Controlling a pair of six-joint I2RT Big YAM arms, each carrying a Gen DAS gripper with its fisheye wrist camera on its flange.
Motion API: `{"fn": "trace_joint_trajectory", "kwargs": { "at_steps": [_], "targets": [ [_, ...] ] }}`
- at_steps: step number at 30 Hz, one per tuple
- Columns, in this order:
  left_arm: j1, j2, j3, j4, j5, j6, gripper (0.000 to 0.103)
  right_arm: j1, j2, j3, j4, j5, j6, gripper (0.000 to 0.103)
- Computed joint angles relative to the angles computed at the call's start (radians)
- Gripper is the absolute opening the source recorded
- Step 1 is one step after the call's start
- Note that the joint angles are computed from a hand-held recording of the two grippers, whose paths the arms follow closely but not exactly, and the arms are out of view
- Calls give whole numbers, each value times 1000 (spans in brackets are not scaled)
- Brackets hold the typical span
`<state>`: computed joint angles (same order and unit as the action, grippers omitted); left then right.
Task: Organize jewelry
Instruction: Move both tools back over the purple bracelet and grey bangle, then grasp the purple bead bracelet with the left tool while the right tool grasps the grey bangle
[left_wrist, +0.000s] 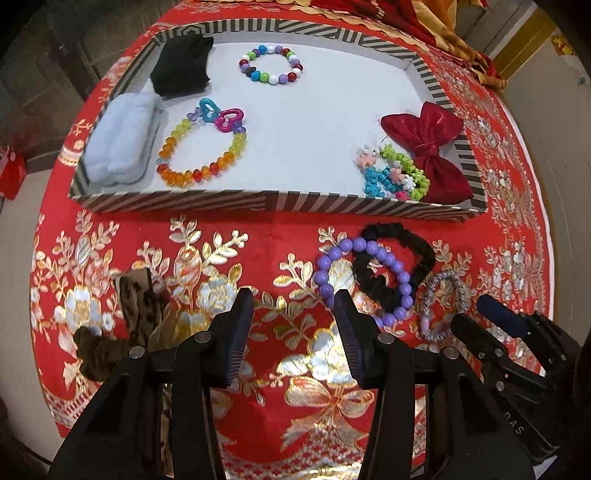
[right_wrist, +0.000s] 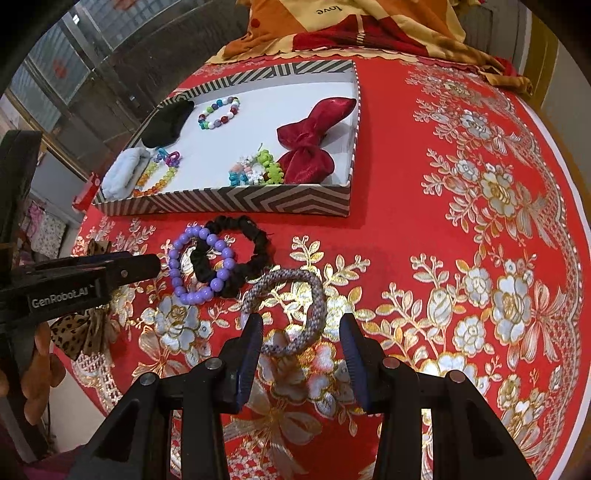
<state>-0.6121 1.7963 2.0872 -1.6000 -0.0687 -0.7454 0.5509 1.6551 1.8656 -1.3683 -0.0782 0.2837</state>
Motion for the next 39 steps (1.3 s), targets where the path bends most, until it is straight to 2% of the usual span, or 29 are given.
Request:
{"fn": "trace_joint_trajectory", "kwargs": {
  "at_steps": [6,14,17,19,20,21,24,26,30,32,39],
  "targets": [
    [5,24,15,-4,-19,35,45,7,15,9,7,36,-8,41],
    [-1,87,87,-53,-30,85,45,16,34,13,12,67,-15,41],
    [-7,89,85,-43,-52,104,44,21,37,12,18,91,-37,31],
    [-7,89,86,-34,-53,106,37,24,42,18,18,101,-46,28],
    [-7,92,90,-29,-53,108,26,25,44,19,20,106,-49,24],
    [-3,90,86,-23,-47,109,19,27,44,18,21,118,-58,21],
    [9,79,70,2,-17,121,9,27,42,14,26,131,-72,13],
    [13,72,59,15,-2,125,8,18,32,1,36,111,-66,8],
    [25,61,50,12,52,111,8,-2,5,-26,66,49,-42,7],
    [27,39,36,18,53,111,8,-7,-8,-29,77,31,-34,7],
    [34,-30,28,35,60,127,8,-4,-35,2,80,26,-28,7]
  ]
}}
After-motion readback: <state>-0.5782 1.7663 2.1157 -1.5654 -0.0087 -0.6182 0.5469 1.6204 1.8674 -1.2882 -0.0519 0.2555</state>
